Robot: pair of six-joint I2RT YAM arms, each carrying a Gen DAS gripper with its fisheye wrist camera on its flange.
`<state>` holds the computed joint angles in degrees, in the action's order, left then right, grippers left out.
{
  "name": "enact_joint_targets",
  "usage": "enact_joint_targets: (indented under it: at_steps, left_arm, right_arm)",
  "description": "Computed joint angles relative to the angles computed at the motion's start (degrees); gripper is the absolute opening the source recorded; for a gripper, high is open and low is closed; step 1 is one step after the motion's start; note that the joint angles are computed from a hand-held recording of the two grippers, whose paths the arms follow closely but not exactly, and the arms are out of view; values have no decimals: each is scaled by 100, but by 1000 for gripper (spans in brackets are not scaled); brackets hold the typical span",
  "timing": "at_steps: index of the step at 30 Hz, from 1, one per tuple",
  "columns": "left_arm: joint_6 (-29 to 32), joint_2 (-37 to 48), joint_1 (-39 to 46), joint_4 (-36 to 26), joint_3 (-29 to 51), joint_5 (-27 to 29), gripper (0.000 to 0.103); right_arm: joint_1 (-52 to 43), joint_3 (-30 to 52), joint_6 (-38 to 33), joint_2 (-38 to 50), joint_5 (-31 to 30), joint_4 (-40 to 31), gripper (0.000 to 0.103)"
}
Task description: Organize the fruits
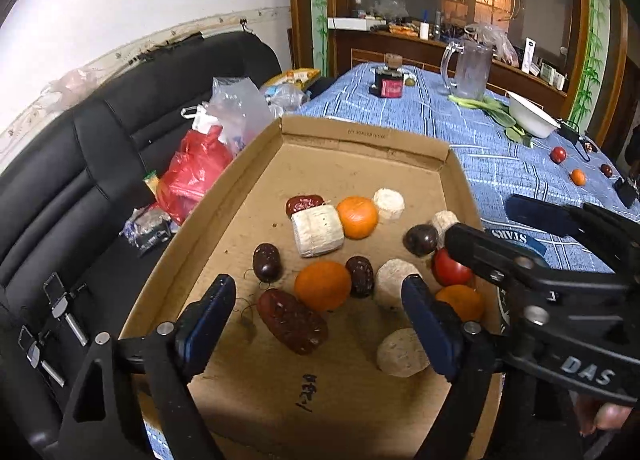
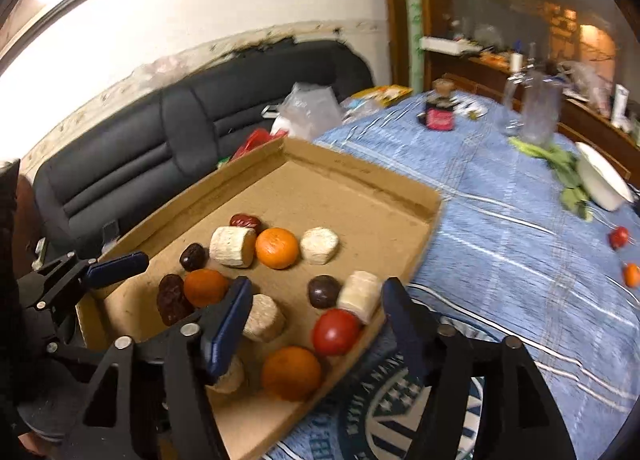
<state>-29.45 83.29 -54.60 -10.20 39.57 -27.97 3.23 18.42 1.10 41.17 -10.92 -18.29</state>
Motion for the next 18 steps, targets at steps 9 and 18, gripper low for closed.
enact_joint_targets:
  at_steps: [9, 18]
  left_arm:
    - [-168, 54, -486, 28, 36, -676, 92]
    - [-279, -69, -613, 57, -35, -718, 92]
  right_arm:
    - [-834, -256, -34, -1412, -327, -926, 80]
    - [-1872, -226, -520, -2018, -1067, -1616, 82]
